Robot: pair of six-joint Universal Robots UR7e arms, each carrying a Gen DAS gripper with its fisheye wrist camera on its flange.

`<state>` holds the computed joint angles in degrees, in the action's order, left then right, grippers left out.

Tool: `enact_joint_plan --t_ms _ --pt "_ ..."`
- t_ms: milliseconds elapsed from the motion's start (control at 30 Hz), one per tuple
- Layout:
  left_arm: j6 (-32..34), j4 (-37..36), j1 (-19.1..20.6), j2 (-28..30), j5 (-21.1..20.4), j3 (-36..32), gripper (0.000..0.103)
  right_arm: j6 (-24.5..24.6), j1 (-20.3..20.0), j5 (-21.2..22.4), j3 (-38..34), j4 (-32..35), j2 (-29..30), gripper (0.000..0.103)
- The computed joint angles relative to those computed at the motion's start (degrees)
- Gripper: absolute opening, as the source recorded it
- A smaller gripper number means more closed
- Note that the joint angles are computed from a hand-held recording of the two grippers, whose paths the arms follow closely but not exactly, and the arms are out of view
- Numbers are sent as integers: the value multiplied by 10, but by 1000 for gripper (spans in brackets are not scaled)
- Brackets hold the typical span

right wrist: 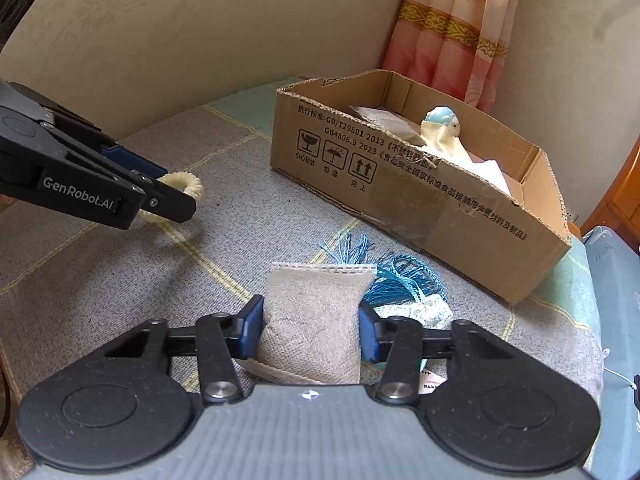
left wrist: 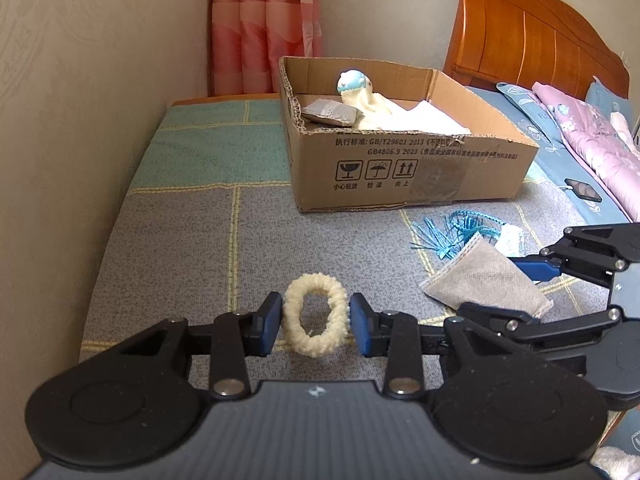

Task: Organize soft objects
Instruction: 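Carry the cream ring and grey sachet into the box and release both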

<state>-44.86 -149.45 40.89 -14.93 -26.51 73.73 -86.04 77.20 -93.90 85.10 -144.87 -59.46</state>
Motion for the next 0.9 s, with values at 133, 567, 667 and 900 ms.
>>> enact_joint_plan --t_ms 133,567,667,900 --pt "3 6 -2 -1 2 -2 36 0 1 8 -4 10 -4 44" --pt "92 -30 -16 2 5 -28 36 -9 4 48 -28 59 -23 42" --pt "160 -63 -15 18 7 -61 36 -7 5 62 -41 63 -23 42" --pt "334 -107 3 81 3 -212 36 7 4 91 -87 74 -12 42"
